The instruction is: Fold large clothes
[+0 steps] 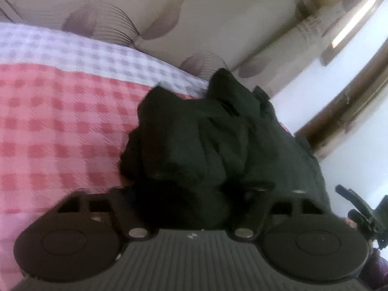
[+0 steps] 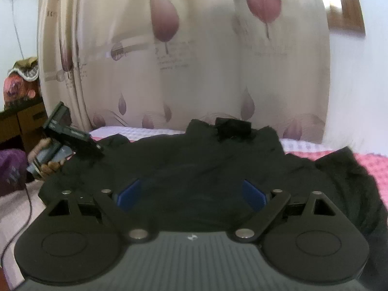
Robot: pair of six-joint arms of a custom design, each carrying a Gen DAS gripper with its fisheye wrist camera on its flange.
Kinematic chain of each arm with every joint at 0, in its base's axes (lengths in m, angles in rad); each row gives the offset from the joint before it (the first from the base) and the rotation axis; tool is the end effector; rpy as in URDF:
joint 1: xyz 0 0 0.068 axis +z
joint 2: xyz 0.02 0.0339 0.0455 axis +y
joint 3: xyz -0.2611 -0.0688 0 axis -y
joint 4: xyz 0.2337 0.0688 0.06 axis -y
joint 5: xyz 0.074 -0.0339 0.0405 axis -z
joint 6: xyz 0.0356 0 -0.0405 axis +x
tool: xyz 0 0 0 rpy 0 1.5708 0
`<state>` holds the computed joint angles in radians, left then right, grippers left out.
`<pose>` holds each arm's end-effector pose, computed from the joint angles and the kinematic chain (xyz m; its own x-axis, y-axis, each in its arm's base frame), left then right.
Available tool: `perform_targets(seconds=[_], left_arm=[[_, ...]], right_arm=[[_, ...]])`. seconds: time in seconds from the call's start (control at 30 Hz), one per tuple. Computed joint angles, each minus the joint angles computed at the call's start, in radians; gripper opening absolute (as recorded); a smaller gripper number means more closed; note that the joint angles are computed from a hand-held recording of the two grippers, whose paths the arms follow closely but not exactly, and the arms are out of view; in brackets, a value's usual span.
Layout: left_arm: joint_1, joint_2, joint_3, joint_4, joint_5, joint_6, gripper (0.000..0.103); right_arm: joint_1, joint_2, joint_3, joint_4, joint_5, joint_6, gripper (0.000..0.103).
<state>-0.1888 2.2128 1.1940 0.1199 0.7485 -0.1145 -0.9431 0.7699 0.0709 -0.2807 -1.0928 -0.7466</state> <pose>0.4004 -0.1012 0.0768 -0.8270 0.0728 -0.5575 0.4622 0.6528 -0.6002 0.0845 -0.0627 0.1158 -0.4134 0.0378 -0.9097 -0.2712 0.9487 0.1627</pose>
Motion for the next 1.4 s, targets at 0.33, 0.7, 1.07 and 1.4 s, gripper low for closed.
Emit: perform_targets(seconds=[0.33, 0.7, 1.07, 1.4], left_arm=[[0.013, -0.052, -0.214, 0.295, 0.003, -0.134, 0.042], [0.016, -0.044, -0.185, 0.238, 0.010, -0.115, 0.048], [-0.028, -0.167, -0.204, 0.117, -0.056, -0.232, 0.032], [-0.295, -0.502, 0.014, -0.383, -0.293, -0.439, 0.025]], right_arm=[[0.328, -0.127, -0.010, 0.218, 0.279, 0.353, 0.008], [0.737, 0.490, 0.157, 0.680, 0.647, 0.464, 0.007], [0.803, 0.994, 0.307, 0.914, 0.696, 0.533, 0.006], [0.681, 1.058, 0.360, 0.868, 0.496, 0.635, 0.006]])
